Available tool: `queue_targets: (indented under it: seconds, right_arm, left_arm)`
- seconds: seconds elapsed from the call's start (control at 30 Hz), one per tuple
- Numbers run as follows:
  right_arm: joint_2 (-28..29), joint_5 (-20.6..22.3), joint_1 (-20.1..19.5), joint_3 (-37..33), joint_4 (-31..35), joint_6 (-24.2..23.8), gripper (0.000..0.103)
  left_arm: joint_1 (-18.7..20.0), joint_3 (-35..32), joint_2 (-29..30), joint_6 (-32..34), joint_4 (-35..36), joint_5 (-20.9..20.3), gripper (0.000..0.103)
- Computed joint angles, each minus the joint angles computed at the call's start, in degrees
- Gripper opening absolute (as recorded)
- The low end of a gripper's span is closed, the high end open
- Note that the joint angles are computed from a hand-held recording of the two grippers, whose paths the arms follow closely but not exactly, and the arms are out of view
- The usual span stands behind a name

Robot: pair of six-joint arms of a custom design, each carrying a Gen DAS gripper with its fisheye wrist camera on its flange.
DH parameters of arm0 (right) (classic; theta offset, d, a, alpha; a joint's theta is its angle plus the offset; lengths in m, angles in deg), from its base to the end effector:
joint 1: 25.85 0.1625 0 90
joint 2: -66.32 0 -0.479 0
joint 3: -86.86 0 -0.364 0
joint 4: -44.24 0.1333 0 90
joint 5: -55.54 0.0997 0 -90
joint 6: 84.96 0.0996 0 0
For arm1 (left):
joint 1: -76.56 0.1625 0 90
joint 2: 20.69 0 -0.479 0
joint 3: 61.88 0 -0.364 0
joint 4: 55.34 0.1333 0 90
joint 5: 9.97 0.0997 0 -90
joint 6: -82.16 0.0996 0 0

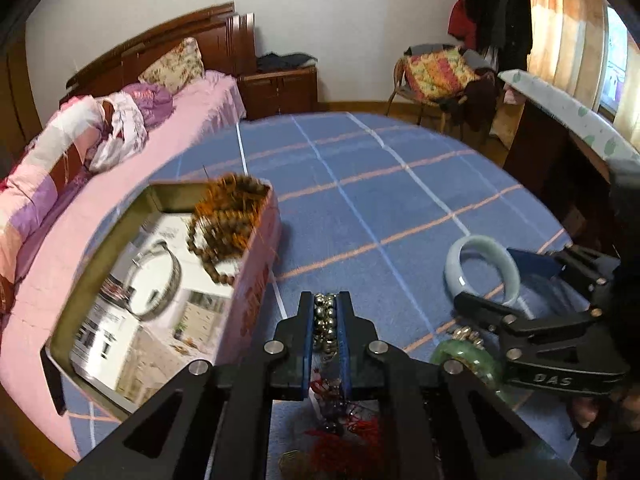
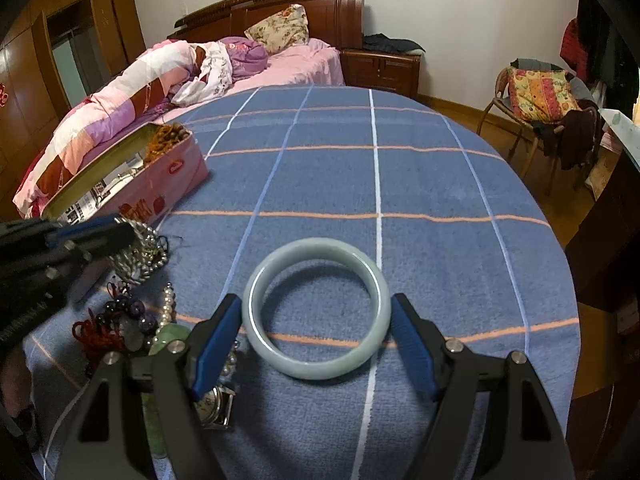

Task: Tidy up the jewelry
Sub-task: 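Grasp the pale jade bangle with the right tool while the left tool grasps the silver bead chain, then carry the jade bangle and silver bead chain into the tin box and release both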

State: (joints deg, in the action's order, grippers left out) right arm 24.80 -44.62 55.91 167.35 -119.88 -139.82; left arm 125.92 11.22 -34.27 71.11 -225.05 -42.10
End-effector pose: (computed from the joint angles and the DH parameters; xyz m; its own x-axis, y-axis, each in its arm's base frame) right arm 0.0028 -0.7881 0.2283 -0.6482 -0.5227 0.5538 -0.7173 0.6633 -0.2134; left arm -0.3312 -0.7200 -0.0540 -0.7001 -0.0142 -0.7139 0.4861 0.7229 -0.4911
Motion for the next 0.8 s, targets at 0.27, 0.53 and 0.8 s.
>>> queue_targets:
  seconds: [0.27, 0.53, 0.8]
  right_arm:
    - [-0.33, 0.55, 0.52, 0.64, -1.49, -0.26, 0.078]
    - [-1.46, 2.25, 1.59, 1.69, -2.79, -1.06, 0.078]
    - [-1.80, 3.61, 3.35, 2.61, -3.76, -2.44, 0.078]
  left_arm:
    - [-1.20, 1.15, -1.38, 4.94, -6.40, -0.68, 0.010]
    - [-2.22, 2.93, -3.78, 9.33, -12.25, -1.22, 0.010]
    - [-2.05, 4.35, -6.19, 12.66, -17.08, 0.81, 0.010]
